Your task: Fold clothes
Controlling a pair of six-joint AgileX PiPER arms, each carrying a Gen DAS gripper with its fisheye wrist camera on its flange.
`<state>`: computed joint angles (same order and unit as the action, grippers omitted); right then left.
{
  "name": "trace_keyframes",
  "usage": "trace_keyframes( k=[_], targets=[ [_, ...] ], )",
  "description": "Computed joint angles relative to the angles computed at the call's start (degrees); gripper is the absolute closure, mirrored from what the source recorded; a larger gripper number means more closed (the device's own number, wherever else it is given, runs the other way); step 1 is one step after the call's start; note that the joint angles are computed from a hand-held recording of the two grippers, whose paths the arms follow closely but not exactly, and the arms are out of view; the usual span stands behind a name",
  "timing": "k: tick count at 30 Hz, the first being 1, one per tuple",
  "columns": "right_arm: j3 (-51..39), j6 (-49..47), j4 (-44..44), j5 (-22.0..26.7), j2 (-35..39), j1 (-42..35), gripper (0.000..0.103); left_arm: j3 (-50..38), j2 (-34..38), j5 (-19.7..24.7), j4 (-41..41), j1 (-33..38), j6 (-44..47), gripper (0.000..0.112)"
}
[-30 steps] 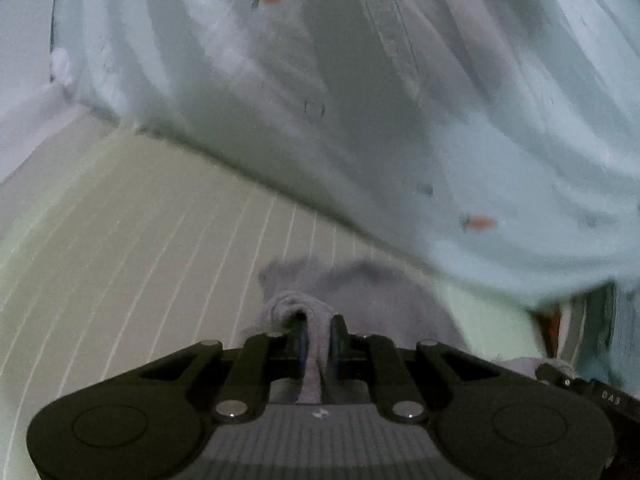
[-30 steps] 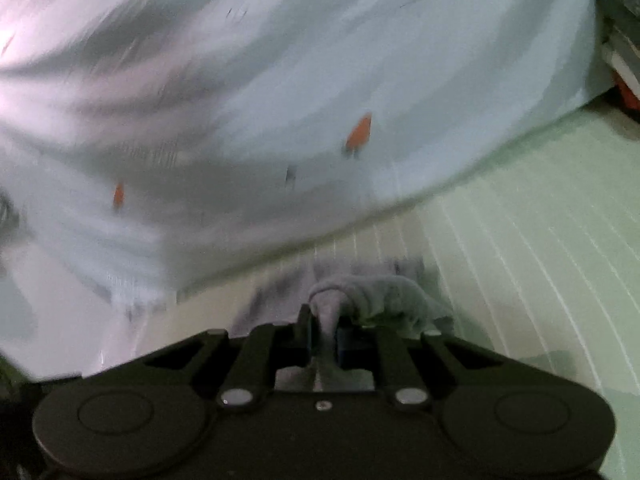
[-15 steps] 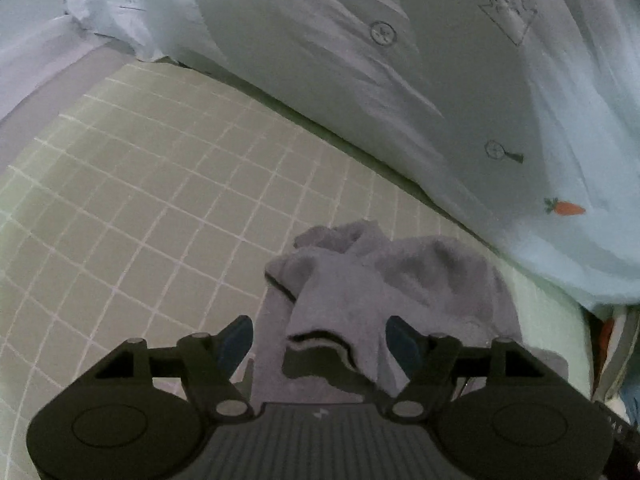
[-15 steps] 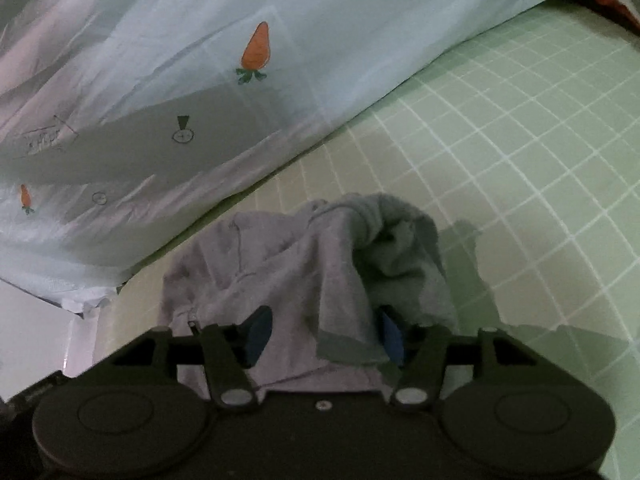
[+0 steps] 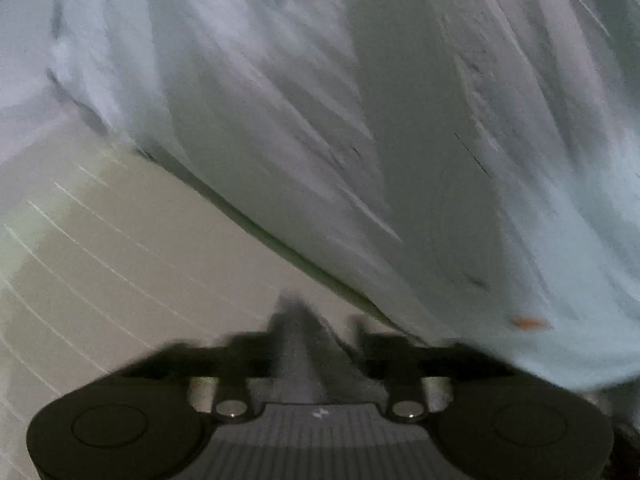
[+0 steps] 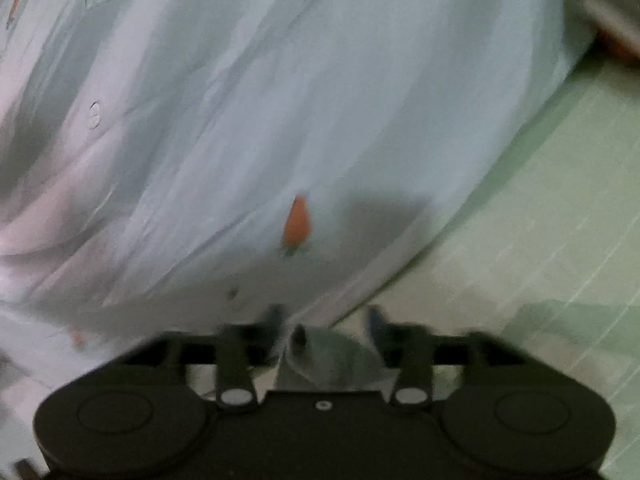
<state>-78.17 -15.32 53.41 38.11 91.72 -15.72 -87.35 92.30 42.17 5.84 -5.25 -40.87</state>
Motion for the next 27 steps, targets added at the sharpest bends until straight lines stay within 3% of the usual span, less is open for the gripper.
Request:
trace_keyframes(
  k=[1, 3, 6, 9, 15, 21, 24, 26, 27],
  targets=[
    [-0.23, 0.97, -3.78, -0.31, -0.46, 0.93, 0.035, -0.15, 0.14, 1.16, 2.19, -0.73, -0.34, 0.014],
    [0.66, -0.39, -9.44, 0.3, -1.36, 2.42, 0.017, 1.77, -0.14, 2.67, 1.12, -1.47, 4.69, 0.014],
    [4.1, 1.63, -19.76, 1.85, -2.43, 5.62, 0.016, 5.17, 0.21, 7.34, -1.99, -2.49, 12.15, 0.014],
    [6.93, 4.83, -26.97, 4.12, -1.89, 8.25, 0.016, 8.48, 0.82, 9.54, -3.1, -3.81, 13.29, 0.014],
    [9.73, 2.45, -24.84, 4.8, -0.28, 8.71, 0.009, 11.56, 2.0, 8.09, -9.81, -2.5, 16.96, 0.014],
    [4.93, 2.56, -21.71, 7.72, 5.88, 9.58, 0.0, 9.18, 5.96, 7.03, -15.73, -0.46, 21.07, 0.014],
    [3.88, 3.79, -23.77, 6.61, 6.68, 12.48, 0.0, 8.96, 7.08, 6.32, -18.75, -0.61, 22.65, 0.014],
    [3.12, 4.81, -25.36, 5.99, 7.21, 14.41, 0.0, 9.42, 7.46, 4.22, -19.79, -1.45, 22.47, 0.015],
    [3.01, 4.62, -25.06, 6.17, 7.18, 15.03, 0.001, 9.83, 7.19, 3.09, -19.49, -2.16, 22.3, 0.024]
  ],
)
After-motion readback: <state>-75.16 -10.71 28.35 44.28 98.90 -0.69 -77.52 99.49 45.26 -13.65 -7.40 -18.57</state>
